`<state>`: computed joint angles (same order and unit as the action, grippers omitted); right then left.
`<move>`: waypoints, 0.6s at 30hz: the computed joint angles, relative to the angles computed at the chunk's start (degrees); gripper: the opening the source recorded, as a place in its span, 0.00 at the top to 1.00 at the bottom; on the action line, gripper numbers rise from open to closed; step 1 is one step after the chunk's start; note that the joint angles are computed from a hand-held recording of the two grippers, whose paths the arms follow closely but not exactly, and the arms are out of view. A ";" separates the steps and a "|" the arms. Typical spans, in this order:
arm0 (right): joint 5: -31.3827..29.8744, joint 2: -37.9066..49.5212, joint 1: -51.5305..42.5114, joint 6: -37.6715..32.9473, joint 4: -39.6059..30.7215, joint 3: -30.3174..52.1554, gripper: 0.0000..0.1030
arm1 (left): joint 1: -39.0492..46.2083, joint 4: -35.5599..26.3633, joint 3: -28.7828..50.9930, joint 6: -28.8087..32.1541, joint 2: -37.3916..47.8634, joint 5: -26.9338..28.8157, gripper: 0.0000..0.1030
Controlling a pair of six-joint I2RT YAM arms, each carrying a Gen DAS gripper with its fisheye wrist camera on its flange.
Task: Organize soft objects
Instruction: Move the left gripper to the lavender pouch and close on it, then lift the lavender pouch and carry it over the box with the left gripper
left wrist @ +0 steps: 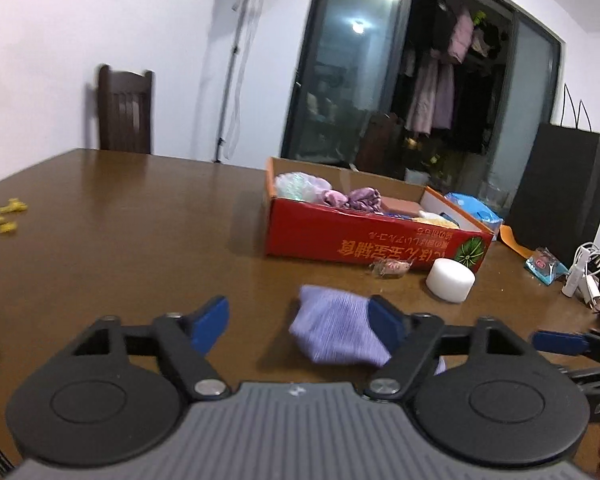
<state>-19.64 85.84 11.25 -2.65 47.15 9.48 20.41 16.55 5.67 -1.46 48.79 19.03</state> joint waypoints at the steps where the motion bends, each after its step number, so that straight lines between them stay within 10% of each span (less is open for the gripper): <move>1: 1.88 3.38 2.39 0.27 0.62 2.78 0.23 | -1.45 4.64 1.42 -0.10 6.70 -1.29 0.26; 8: 7.91 15.31 9.76 -2.47 -7.75 17.80 0.31 | -1.49 15.24 6.88 0.28 28.66 4.63 0.52; 18: 8.23 18.81 10.75 -4.07 -9.32 21.13 0.64 | -0.20 16.88 5.32 0.80 29.68 11.18 0.76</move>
